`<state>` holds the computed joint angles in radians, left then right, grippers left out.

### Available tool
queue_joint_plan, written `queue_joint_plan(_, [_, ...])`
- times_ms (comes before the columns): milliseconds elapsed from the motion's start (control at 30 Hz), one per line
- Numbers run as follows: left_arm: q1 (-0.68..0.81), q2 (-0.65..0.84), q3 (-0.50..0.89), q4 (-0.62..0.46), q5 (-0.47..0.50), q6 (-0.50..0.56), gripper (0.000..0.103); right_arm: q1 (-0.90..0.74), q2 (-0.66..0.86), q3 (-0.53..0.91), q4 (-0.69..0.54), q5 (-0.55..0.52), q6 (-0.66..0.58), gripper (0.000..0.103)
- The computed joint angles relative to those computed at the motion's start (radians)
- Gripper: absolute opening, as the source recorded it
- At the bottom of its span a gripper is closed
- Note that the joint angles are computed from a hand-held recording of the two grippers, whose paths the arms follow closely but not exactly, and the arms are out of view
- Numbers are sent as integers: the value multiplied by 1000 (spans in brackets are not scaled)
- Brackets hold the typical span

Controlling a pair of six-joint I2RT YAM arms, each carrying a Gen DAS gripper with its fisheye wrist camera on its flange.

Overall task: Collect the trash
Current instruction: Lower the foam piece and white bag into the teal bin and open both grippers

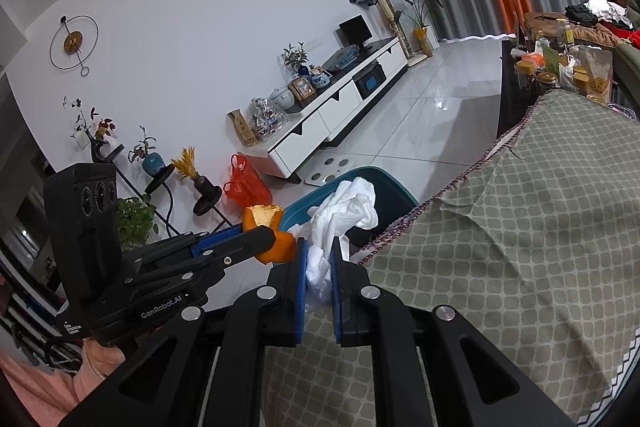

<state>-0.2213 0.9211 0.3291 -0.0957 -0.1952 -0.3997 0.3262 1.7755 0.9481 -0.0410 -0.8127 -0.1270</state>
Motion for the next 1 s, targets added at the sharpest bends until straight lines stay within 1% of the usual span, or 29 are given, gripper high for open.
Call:
queue_joint_plan(667, [88, 43, -10, 46, 47, 37, 22, 66, 40, 65, -22, 58, 19, 11])
queue_joint_plan(1000, [86, 91, -2, 78, 35, 27, 22, 113, 66, 96, -24, 91, 31, 11])
